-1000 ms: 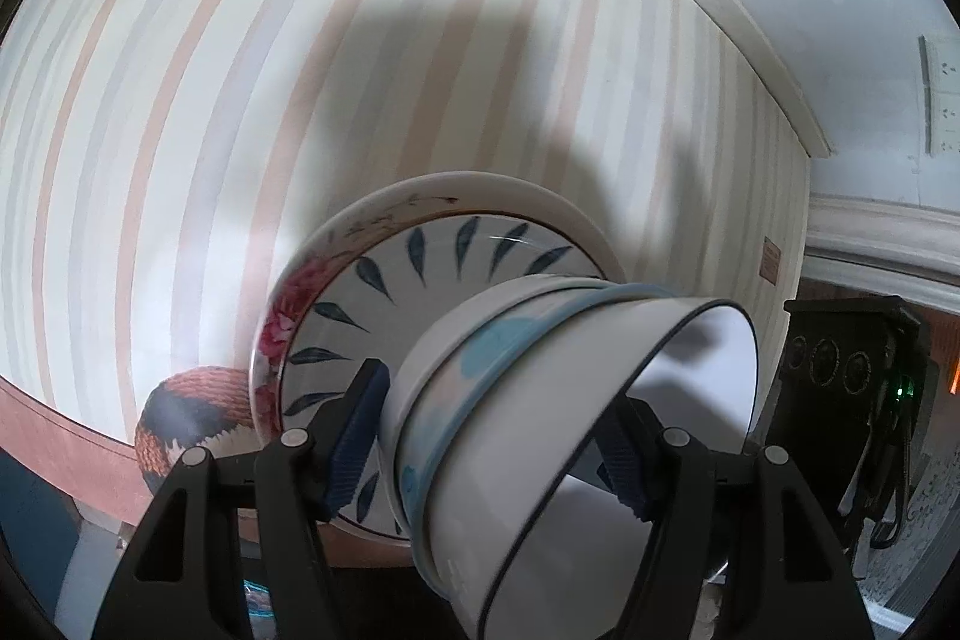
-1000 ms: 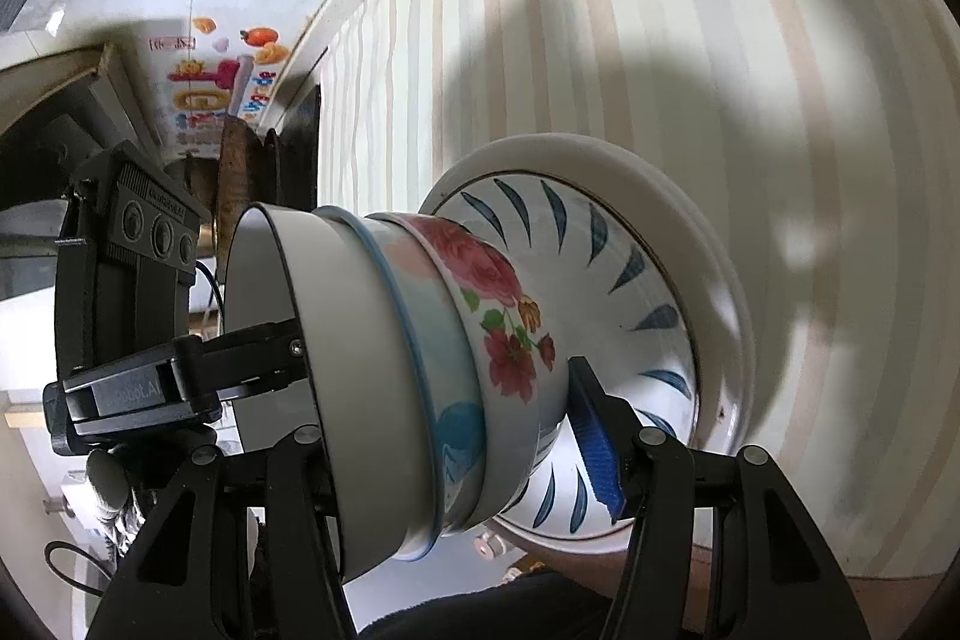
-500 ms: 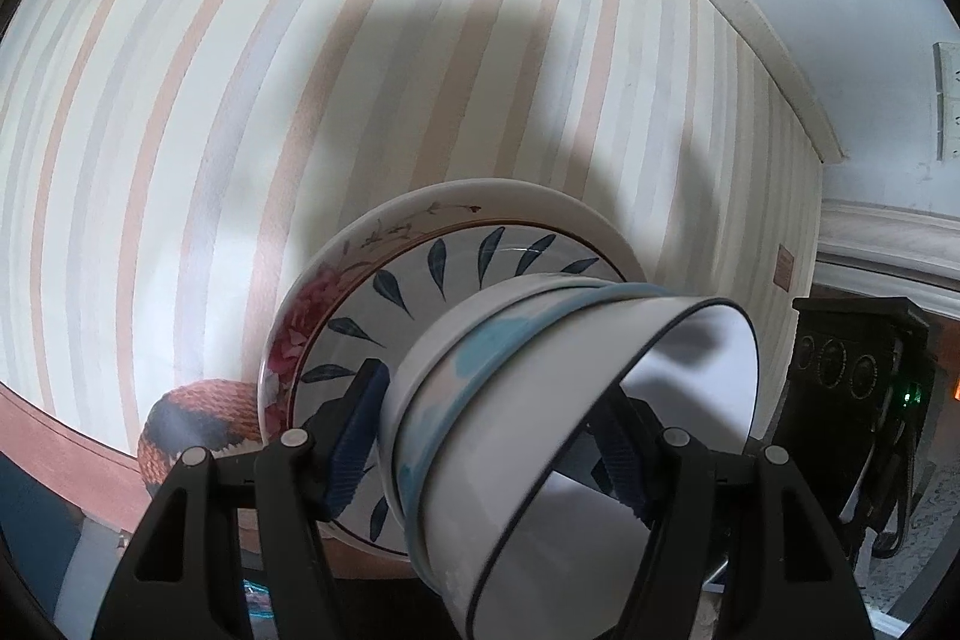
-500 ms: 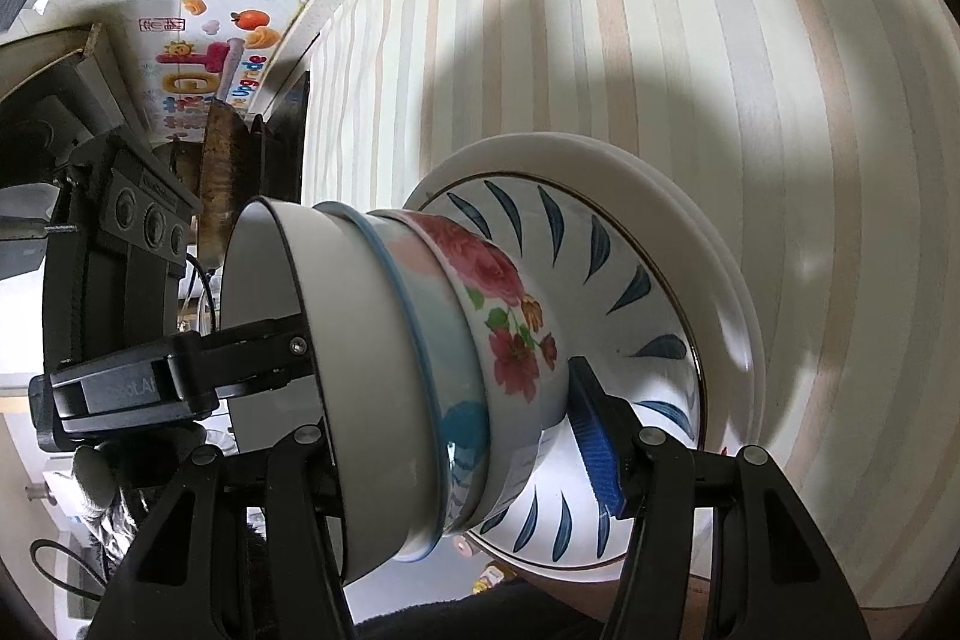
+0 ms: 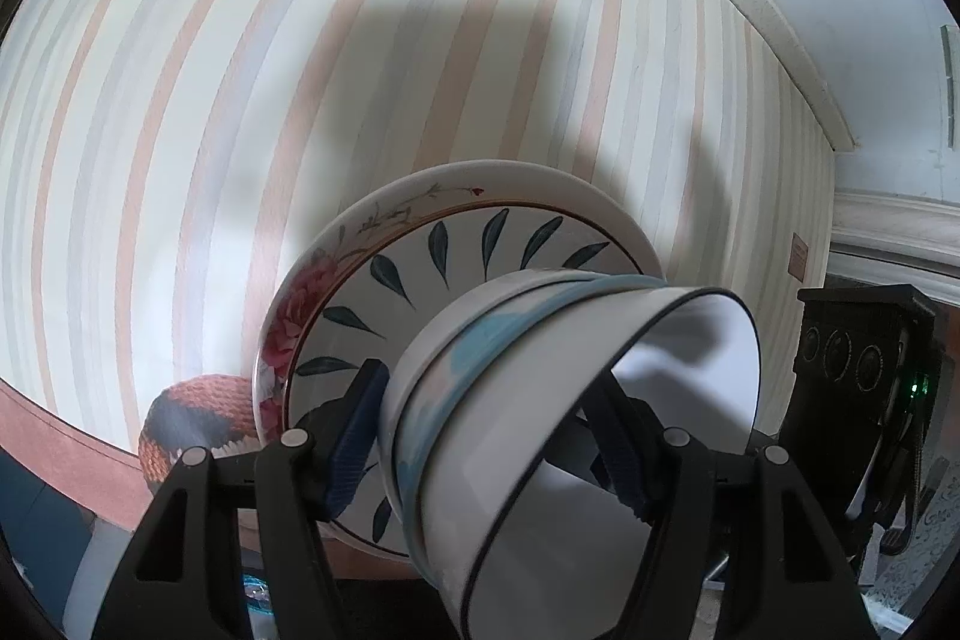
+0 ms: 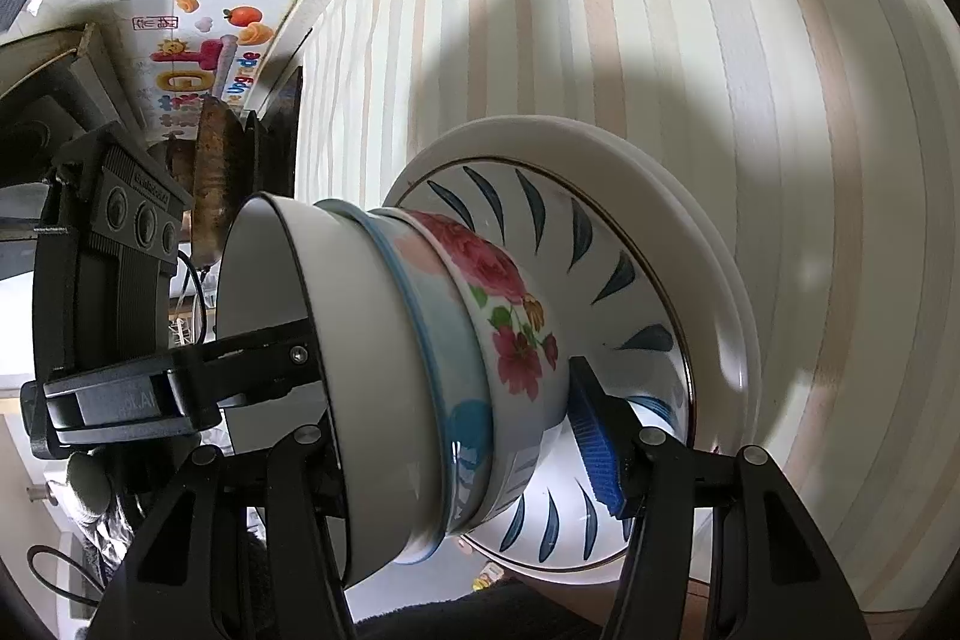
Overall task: Organize plates and bowls
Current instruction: 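Carry the bowl stack with both grippers onto the blue-leaf plate stack, then set the bowls on the plates and open both grippers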
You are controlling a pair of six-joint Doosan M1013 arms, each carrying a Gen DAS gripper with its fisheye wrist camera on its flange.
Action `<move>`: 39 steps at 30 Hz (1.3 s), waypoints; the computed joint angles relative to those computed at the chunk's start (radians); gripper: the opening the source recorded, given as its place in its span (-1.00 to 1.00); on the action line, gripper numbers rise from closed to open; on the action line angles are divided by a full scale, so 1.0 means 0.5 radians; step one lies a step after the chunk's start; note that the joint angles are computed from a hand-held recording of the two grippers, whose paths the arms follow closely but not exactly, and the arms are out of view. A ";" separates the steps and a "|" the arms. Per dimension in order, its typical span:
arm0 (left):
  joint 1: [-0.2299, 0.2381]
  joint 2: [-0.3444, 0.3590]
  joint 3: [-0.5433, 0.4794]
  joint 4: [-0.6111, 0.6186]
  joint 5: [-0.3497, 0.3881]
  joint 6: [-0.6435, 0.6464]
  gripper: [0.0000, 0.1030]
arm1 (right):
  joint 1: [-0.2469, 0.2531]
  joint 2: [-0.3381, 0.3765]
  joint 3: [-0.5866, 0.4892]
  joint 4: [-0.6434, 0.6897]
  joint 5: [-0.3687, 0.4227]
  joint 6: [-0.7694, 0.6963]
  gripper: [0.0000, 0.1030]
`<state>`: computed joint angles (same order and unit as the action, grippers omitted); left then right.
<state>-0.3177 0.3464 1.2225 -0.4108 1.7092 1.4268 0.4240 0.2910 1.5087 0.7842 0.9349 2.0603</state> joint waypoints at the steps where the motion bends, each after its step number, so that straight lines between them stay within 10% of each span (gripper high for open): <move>1: 0.001 -0.001 0.005 -0.002 -0.006 -0.001 0.24 | 0.003 0.002 -0.006 -0.007 0.002 0.008 0.16; 17: -0.064 -0.069 0.013 0.285 -0.114 0.088 0.24 | 0.001 0.045 -0.070 -0.013 0.109 -0.031 0.16; 32: -0.118 -0.322 0.116 0.567 -0.420 0.083 0.25 | 0.176 -0.034 -0.398 -1.084 0.313 0.320 0.25; 39: -0.160 -0.503 0.199 0.763 -0.662 0.114 0.81 | 0.369 -0.094 -0.521 -1.663 0.511 0.608 0.78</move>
<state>-0.3979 0.0950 1.3220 -0.0291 1.3780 1.4836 0.6086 0.2440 1.2482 -0.0473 1.1904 2.3643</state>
